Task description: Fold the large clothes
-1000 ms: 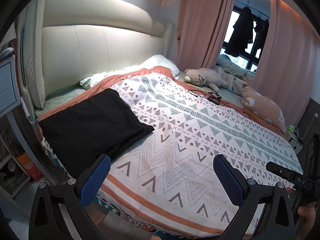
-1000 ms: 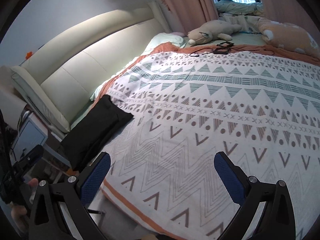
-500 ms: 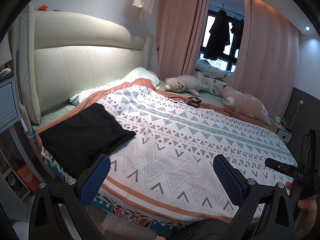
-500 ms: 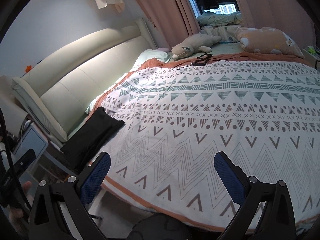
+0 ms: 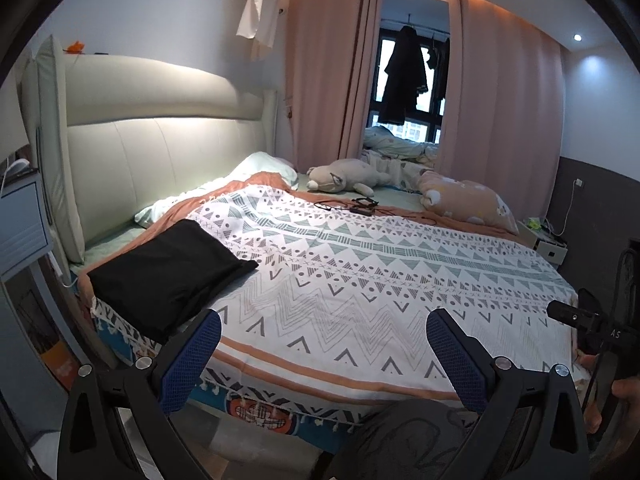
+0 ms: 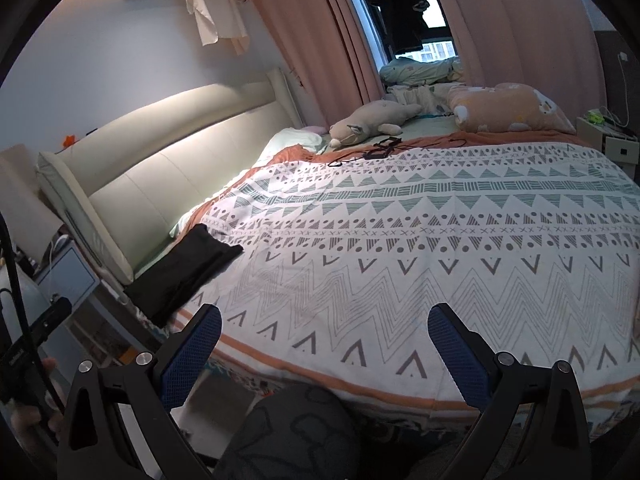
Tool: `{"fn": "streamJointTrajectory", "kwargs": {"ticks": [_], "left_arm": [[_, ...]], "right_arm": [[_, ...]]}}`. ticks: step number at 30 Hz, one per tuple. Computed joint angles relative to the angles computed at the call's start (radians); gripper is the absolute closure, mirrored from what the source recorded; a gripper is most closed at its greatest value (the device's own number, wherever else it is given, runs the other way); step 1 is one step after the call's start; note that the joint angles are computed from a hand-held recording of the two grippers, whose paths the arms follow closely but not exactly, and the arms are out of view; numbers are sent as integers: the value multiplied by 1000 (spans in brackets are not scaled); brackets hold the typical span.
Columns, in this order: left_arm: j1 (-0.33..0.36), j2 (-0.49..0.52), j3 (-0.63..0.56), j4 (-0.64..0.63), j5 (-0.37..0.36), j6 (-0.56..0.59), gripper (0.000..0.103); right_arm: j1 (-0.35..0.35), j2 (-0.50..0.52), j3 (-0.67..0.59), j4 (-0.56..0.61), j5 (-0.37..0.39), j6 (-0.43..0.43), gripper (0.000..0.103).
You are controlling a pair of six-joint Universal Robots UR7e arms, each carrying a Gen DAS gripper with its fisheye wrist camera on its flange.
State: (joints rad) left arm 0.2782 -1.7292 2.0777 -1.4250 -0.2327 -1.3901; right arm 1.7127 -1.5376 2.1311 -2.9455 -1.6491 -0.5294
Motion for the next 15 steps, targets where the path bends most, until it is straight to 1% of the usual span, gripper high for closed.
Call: {"fn": "streamJointTrajectory", "kwargs": {"ticks": [1, 2, 5, 8, 11, 12, 15], "left_arm": [[-16, 1, -7, 81, -2, -69, 0], [-30, 0, -9, 136, -7, -116, 0], [-77, -1, -1, 241, -30, -205, 0], [-133, 5, 4, 383, -42, -341, 0], [-187, 5, 30, 438, -60, -421, 0], [-200, 4, 39, 439, -67, -431, 0], [-228, 1, 64, 394, -89, -408, 0]], "right_arm": [[-6, -24, 23, -2, 3, -10, 0], [-12, -42, 40, -4, 6, -17, 0], [-31, -102, 105, -48, 10, -47, 0], [-52, -164, 158, -77, 12, -86, 0], [-75, -225, 197, -79, 25, -107, 0], [-80, -242, 208, -79, 24, -112, 0], [-91, -288, 237, -79, 18, -131, 0]]}}
